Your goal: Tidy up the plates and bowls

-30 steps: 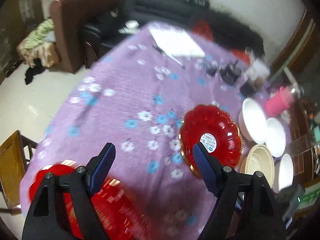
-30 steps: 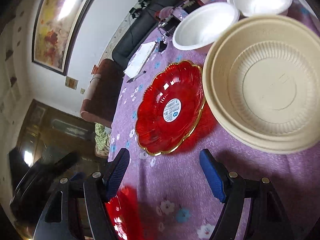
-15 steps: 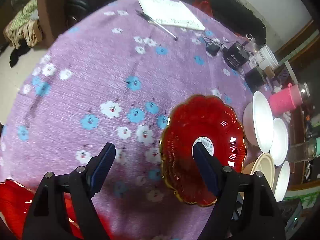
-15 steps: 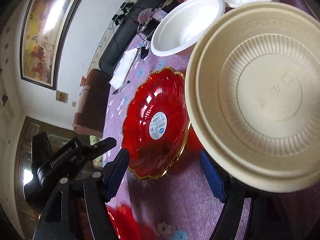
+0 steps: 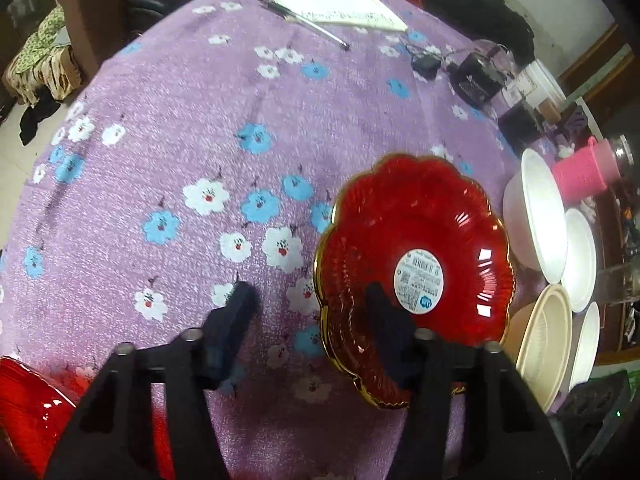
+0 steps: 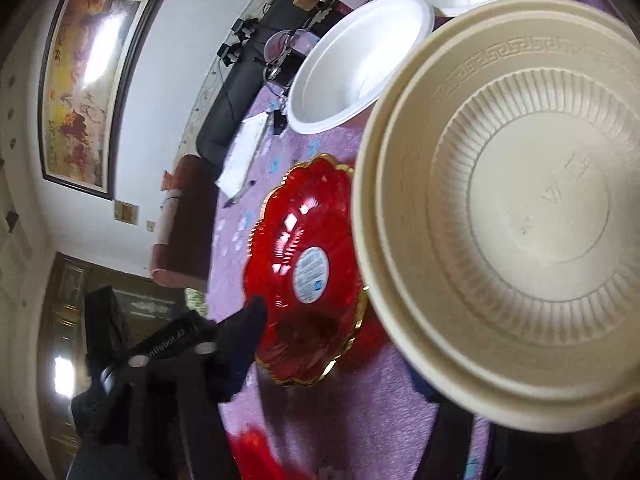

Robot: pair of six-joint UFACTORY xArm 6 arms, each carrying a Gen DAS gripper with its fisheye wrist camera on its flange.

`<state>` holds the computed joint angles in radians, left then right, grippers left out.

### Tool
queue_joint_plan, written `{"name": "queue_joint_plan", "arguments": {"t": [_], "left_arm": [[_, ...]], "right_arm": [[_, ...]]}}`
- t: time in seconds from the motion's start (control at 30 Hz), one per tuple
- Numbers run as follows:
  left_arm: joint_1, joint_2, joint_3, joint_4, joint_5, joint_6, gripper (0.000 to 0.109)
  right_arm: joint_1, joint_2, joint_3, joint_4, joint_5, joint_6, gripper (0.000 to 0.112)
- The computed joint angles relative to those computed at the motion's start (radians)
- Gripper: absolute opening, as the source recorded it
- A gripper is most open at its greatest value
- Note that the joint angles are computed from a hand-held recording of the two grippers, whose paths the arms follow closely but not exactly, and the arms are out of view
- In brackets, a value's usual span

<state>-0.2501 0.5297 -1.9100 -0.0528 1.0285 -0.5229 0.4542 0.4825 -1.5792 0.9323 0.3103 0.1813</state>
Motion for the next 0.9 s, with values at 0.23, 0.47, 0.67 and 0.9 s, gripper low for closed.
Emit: {"name": "queue_joint_plan", "arguments": {"t": [0.23, 0.47, 0.67, 0.9], "left_arm": [[-0.003, -0.005, 0.009, -0.013, -0.011, 0.02, 0.012], [-0.008, -0.078, 0.083, 0.021, -0.033, 0.022, 0.012], [-0.015, -0.232, 0.237, 0.065, -0.093, 0.012, 0.012], [0.001, -0.493, 0.499, 0.146, -0.177, -0.022, 0.012]], "right_arm": [[-0.018, 0.033, -0.036, 0.104, 0.074, -0.073, 0.011], [-0.009, 0.023, -0.04, 0.105, 0.08, -0.093, 0.012], [0.024, -0.052, 0.027, 0.104, 0.025, -0.154, 0.012], [0.09, -0.187, 0.127, 0.141, 0.003, -0.256, 0.013]]}}
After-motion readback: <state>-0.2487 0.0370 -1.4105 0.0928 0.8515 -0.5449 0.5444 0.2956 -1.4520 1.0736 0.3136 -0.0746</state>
